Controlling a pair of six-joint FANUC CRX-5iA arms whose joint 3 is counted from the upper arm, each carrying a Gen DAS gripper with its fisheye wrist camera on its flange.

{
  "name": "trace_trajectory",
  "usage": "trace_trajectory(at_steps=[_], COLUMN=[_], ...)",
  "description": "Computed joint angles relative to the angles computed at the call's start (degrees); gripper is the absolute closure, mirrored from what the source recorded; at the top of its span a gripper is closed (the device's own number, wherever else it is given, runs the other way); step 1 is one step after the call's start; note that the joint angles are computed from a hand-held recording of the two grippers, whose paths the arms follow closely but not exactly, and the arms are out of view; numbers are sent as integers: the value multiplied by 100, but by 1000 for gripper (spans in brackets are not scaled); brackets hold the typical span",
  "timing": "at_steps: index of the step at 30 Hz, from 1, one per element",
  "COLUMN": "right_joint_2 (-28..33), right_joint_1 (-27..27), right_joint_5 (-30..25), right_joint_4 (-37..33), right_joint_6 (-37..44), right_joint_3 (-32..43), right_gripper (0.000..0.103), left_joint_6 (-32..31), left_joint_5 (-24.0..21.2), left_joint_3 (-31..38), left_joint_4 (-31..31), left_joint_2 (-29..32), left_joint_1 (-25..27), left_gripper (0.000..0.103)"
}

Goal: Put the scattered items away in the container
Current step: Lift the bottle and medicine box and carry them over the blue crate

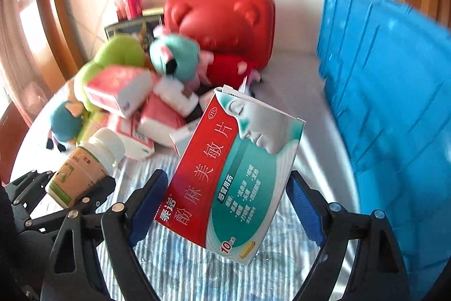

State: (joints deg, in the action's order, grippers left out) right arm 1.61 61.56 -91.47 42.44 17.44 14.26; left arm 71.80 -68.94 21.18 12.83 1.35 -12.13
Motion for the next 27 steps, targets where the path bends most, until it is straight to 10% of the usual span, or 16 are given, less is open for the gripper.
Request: trace_trajectory(at_steps=[14, 27], right_joint_2=[199, -1806], right_joint_1=[980, 1563], right_joint_5=[-2054, -3420], right_joint_4=[2488, 3352], right_joint_6=[438, 790], right_joint_3=[1075, -424], right_gripper=[17, 17], left_joint_6=[-299, 1767], left_joint_5=[540, -202], left_joint_3=[845, 3955], left_joint_4=[1116, -1161], left_joint_2=[-132, 1286], left_joint_1=[-638, -3442], left_gripper=[51, 51])
